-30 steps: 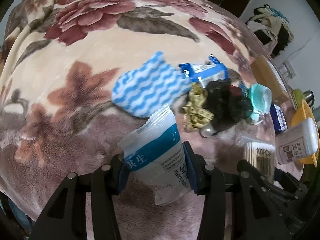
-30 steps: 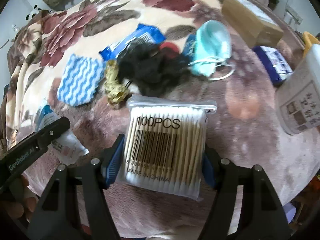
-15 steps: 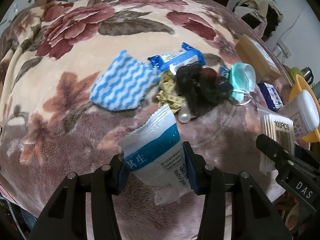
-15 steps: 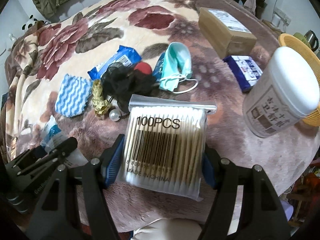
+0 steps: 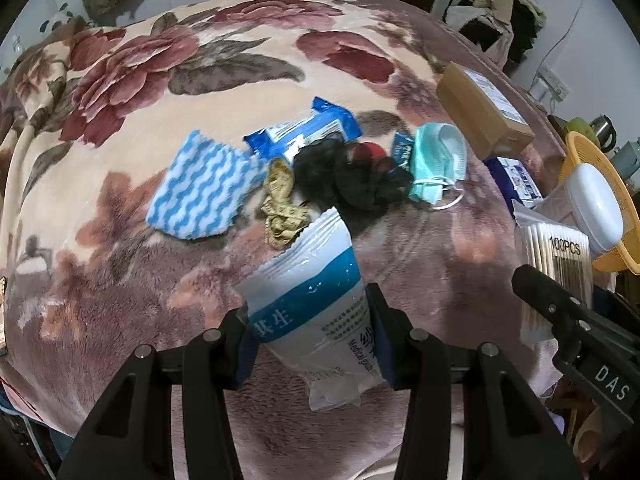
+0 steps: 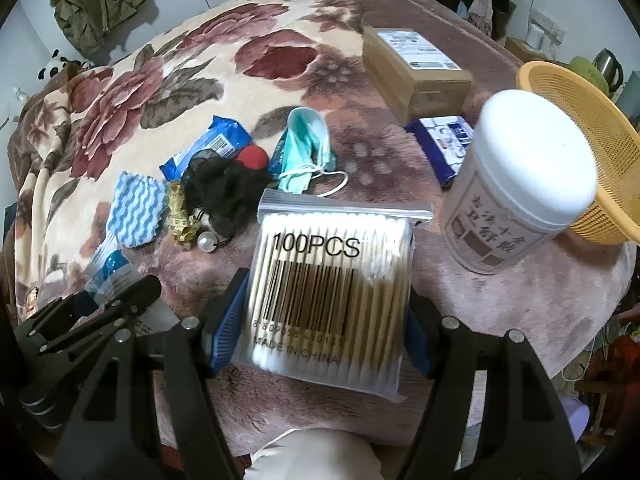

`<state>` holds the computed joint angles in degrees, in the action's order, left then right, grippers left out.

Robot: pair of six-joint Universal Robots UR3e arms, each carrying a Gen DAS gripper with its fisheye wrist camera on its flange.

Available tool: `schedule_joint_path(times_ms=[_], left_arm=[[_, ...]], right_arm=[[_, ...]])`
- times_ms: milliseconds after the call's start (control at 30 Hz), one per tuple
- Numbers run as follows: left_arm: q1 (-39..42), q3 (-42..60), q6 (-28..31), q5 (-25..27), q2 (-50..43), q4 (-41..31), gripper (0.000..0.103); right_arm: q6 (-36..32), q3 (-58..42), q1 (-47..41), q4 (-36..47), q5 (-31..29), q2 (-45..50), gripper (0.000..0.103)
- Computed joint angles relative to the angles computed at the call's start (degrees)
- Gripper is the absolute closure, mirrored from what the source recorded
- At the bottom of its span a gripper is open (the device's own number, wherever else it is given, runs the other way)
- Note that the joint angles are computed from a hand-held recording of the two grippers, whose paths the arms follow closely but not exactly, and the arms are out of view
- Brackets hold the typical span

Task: Organize soft objects
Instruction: 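Carry the gauze packet and cotton swab pack with both tools toward the orange basket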

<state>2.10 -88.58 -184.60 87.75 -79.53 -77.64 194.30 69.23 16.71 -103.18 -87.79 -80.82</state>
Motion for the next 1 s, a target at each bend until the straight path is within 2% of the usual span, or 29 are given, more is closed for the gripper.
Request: schedule_joint_path(times_ms=[667,1000], left_arm=[[-10.3,17.7,-4.4,1.9,-12.1,-3.5,0.054],[-14.8,31.5,-5.6,2.2,-20.7,-7.1,0.054]], right_arm=[[-4.5,-1.6,-7.5,2.1,2.4,-4.0,0.034],[-6.4,-2.9,-12.5,3.3,4.0,-5.8,0.034]])
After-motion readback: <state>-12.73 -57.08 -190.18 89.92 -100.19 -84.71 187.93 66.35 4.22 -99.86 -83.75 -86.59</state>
